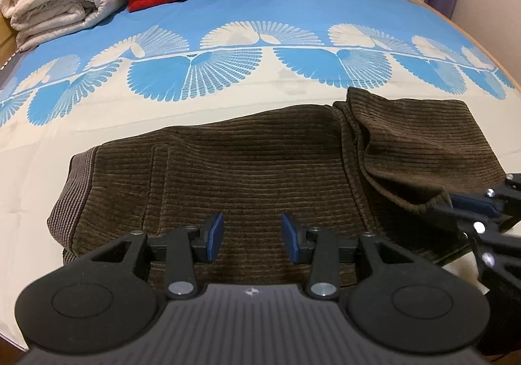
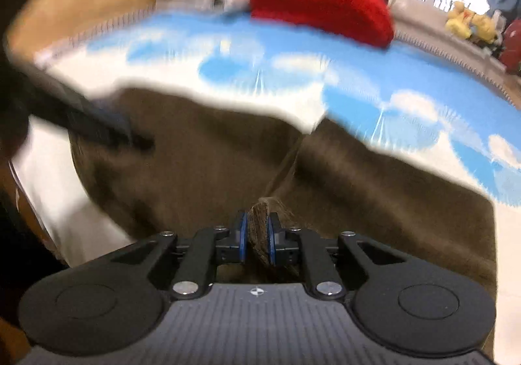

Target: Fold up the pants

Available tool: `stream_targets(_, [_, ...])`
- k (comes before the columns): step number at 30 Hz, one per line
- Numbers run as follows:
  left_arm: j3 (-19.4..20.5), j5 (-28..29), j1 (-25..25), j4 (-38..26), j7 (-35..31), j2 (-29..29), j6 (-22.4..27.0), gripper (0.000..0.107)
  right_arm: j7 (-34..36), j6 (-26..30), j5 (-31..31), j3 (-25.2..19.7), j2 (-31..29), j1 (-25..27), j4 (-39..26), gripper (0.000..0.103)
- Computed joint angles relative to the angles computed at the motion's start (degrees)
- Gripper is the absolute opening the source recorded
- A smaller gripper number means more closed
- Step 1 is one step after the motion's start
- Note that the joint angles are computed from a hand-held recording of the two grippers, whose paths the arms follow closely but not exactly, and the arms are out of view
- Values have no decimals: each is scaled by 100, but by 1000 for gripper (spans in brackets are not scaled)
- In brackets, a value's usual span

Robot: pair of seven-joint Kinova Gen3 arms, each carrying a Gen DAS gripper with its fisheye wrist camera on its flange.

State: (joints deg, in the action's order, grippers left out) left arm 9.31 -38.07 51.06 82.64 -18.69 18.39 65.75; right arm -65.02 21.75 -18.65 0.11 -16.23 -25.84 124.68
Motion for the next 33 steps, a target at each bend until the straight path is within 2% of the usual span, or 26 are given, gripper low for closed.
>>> stream_targets(2, [11,4,-9,-44,-77,45,-9,44,418,311,-166,427,-40,-399,-14,13])
stream_targets(3, [11,17,-14,-65,-116,65,-15,44,538,544,-135,482,52,-457,-31,13])
stream_targets(5, [-4,50,-13,-123,-155,107,-10,44,688,1010,129,273,285,-302,-143,14])
stream_targets(7, [-23,82,-4,-168,-157,134,-30,44,919,1257,126,59,331,-50,-224,15])
stream_targets(9, [-38,82,20,-205,-172,160,-58,44,1008,1255,-248,271,234,-82,-241,18])
stream_targets(12, [-60,86,48,-281,-251,228,-67,44,1077,1179,-947,898,45,-306,-235,19])
stream_targets(14, [-83,111,55,-328,-294,265,-73,44,1216,1210,-1369,868,64,-19,-266,19])
stream_targets(16, [-108,135,66,-375,-317,298,-76,44,1257,1196,-1545,570,143,436,-284,19])
stream_targets(20, [-148,169,98,-496,-395,388,-67,44,773,1168,-1021,165,366,779,-367,19])
stream_targets(22, [-168,181,115,-537,-446,422,-66,44,378,1498,-555,-141,624,978,-558,23])
stream_targets(24, [-190,194,140,-575,-467,450,-62,44,293,1663,-225,-438,727,1131,-607,24])
stream_targets(25, [-200,203,146,-580,-470,453,-73,44,304,1606,-199,-427,672,1089,-594,23])
stream_targets(28, [-221,212,172,-625,-489,481,-86,44,344,1589,-536,43,559,831,-621,24])
stream_targets(29, [-224,213,183,-653,-510,500,-83,44,290,1538,-551,66,549,842,-608,24])
stream_targets(31, [-256,143,249,-698,-511,529,-67,43,113,1693,-302,-198,653,1098,-702,25])
stream_targets(33, [-346,-71,373,-667,-323,491,-118,39,31,1819,47,-351,745,1116,-731,27])
